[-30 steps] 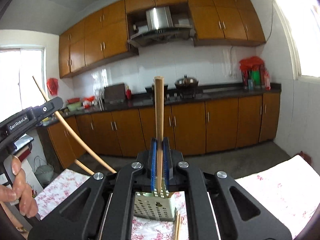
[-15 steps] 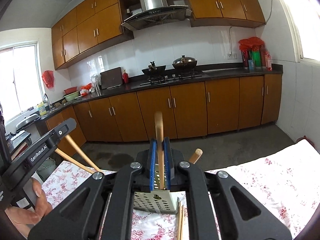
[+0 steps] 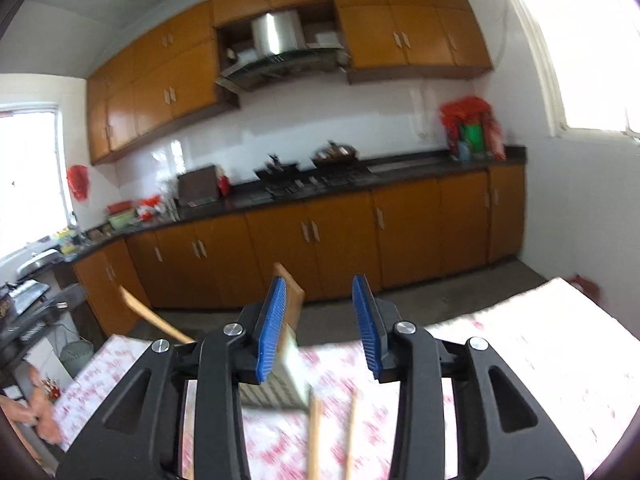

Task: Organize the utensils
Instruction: 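Lower the chopsticks into the holder and open both tools, then close the right tool on a chopstick while the left tool grasps another chopstick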

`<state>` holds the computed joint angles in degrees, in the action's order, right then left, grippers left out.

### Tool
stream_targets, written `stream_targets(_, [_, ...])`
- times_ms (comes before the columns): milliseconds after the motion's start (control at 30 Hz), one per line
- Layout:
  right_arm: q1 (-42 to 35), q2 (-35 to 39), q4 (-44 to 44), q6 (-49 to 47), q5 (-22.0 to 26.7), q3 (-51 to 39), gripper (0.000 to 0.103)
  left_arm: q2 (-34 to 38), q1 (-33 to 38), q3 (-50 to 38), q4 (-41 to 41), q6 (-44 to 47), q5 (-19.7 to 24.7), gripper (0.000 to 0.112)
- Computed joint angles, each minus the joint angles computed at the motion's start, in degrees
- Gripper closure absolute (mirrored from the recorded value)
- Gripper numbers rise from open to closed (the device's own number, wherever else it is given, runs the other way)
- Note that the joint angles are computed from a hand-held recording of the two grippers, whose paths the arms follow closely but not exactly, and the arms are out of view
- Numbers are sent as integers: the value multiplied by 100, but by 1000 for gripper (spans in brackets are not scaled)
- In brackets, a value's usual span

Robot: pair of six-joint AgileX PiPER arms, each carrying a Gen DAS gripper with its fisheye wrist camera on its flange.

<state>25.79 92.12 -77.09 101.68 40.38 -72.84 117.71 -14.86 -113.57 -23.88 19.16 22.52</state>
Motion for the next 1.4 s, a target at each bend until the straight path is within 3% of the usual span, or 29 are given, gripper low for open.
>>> stream_targets(67, [-158,83,462,-149,-214,332,67,-161,89,583,245,-18,-61,68])
stream_targets(200, [-549,671,1818,-1021,-1400,801,75,-35,262,1187,594,-284,205,70])
stream_targets(300, [-471,1157,2460,-1674,-1672,749,77,83,306,1539,589,-418,275,74])
stream_targets(400, [-411,1529,2819,-2004,-1650,550,77,191,333,1639,314,-149,462,77])
stream_targets(467, [-383,1788,3093,-2327,-1376,277,77,301,333,1632,145,37,634,82])
stream_targets(567, [-327,1849,2843,-2192,-1052,252,94,370,302,1697,-35,218,785,85])
stream_targets(733, [-525,1752,2847,-1947,-1073,432,95,720,152,1291,74,134,1188,93])
stream_targets(933, [-407,1641,2531,-1762,-1103,653,95,1007,-122,1060,755,-335,1347,99])
stream_targets(1067, [-320,1666,2394,-1693,-1106,648,95,990,-280,1163,1324,-655,1102,102])
stream_targets(1400, [-458,1779,2508,-2000,-866,432,95,1805,-11,-458,2058,-1447,1896,104])
